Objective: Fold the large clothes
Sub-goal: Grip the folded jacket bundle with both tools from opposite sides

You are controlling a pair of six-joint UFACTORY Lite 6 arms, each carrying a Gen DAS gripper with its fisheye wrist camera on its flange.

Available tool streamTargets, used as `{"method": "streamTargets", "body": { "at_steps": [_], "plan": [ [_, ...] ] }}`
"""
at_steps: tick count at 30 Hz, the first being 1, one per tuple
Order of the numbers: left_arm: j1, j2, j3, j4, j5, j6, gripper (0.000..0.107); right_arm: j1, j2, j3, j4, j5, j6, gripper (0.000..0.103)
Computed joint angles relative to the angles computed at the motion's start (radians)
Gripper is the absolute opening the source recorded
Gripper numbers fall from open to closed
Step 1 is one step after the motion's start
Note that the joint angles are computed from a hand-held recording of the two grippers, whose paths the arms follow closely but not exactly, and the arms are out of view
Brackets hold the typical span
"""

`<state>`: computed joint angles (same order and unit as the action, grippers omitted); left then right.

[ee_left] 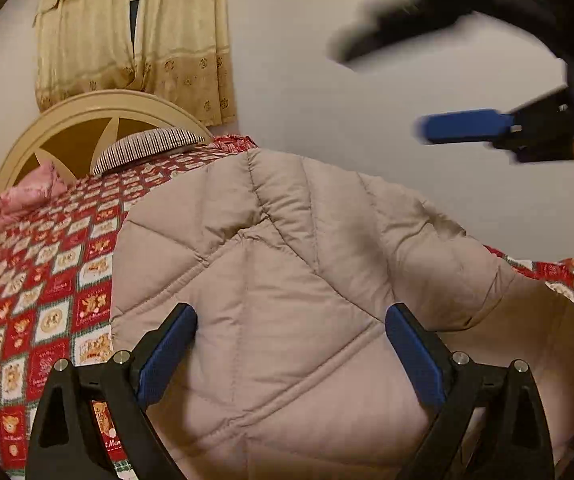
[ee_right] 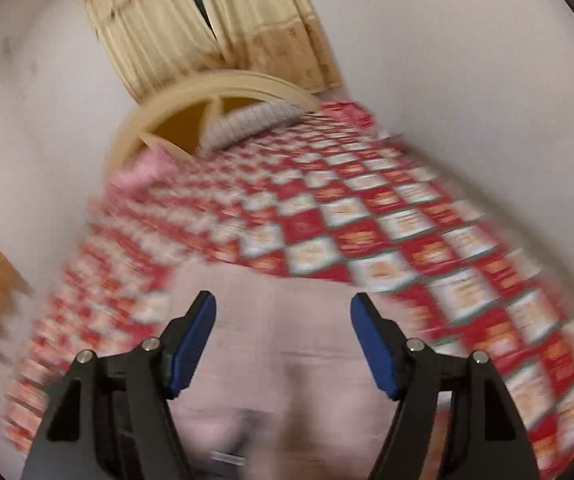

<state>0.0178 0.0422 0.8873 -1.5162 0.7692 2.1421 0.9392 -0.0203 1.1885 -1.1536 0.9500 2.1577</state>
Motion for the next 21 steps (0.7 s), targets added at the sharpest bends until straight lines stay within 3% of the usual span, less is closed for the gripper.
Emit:
{"method": "streamTargets", "body": {
  "at_steps": [3, 6, 9, 14, 17, 19, 21],
  "plan": [
    [0.044, -0.023, 0.031, 0.046, 0.013, -0.085, 0.096, -0.068, -0.038, -0.136, -0.197, -0.139, 0.314, 0.073],
    [0.101, -0.020, 0.075, 0.016, 0.037, -0.159, 0.096, -0.131, -0.069, -0.307, -0.337, -0.144, 0.560, 0.074],
    [0.052, 0.061, 0.238, 0.048, -0.028, -0.373, 0.097, -0.182, -0.071, -0.377, -0.301, -0.153, 0.511, 0.074],
    [-0.178, 0.161, 0.359, 0.261, -0.333, -0.686, 0.097, -0.225, -0.035, -0.378, -0.238, -0.187, 0.380, 0.074],
    [-0.248, 0.262, 0.395, 0.404, -0.432, -0.841, 0.099, -0.257, 0.011, -0.360, -0.195, -0.211, 0.319, 0.074],
    [-0.260, 0.305, 0.403, 0.415, -0.455, -0.866, 0.102, -0.288, 0.032, -0.387, -0.217, -0.257, 0.362, 0.074],
    [-0.261, 0.309, 0.382, 0.324, -0.465, -0.773, 0.102, -0.298, 0.031, -0.416, -0.250, -0.273, 0.406, 0.075]
  ]
}}
